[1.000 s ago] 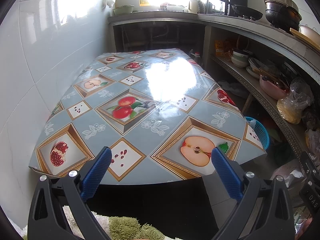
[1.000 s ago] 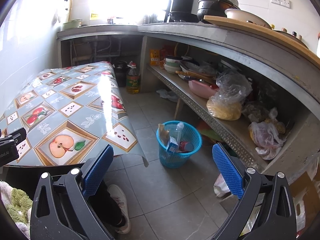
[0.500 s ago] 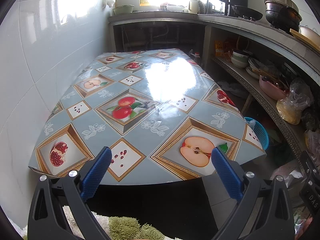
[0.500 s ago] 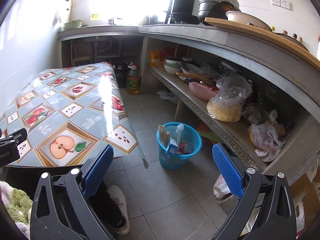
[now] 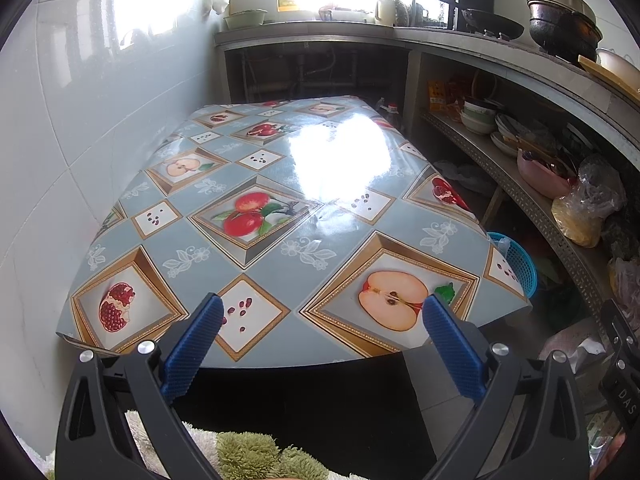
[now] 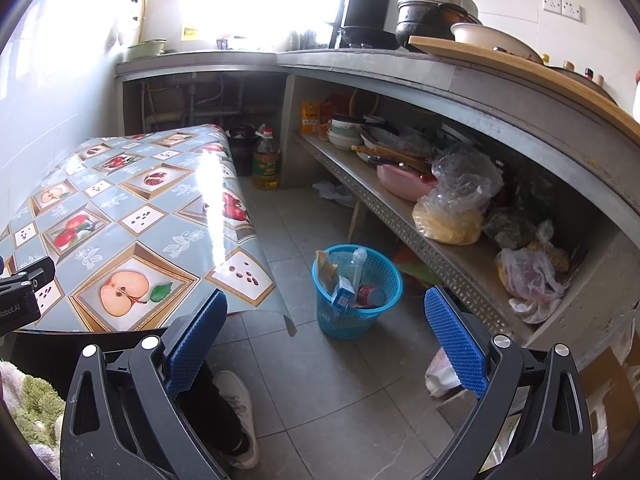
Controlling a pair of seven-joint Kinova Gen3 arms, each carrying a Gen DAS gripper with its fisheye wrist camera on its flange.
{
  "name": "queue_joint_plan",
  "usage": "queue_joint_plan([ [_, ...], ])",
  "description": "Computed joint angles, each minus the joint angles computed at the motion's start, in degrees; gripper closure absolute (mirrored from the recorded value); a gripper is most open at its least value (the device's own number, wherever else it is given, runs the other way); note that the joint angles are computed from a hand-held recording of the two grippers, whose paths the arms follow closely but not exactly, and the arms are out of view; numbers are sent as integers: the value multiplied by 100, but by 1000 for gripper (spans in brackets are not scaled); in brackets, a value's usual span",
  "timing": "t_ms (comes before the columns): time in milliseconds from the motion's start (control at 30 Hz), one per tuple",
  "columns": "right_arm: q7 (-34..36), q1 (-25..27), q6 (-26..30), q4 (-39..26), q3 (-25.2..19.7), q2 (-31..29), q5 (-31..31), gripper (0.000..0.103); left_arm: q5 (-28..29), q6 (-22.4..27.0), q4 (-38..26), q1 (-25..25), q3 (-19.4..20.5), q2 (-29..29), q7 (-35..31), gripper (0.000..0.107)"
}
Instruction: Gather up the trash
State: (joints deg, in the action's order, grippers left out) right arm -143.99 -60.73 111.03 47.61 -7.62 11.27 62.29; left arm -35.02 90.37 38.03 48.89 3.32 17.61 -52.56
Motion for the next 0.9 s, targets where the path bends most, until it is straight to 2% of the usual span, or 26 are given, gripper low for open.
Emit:
queue_joint_plan([
  [900,-23,-8,3,34,-17,-6,17,8,39,-48,104,-28,32,-61,6,10],
])
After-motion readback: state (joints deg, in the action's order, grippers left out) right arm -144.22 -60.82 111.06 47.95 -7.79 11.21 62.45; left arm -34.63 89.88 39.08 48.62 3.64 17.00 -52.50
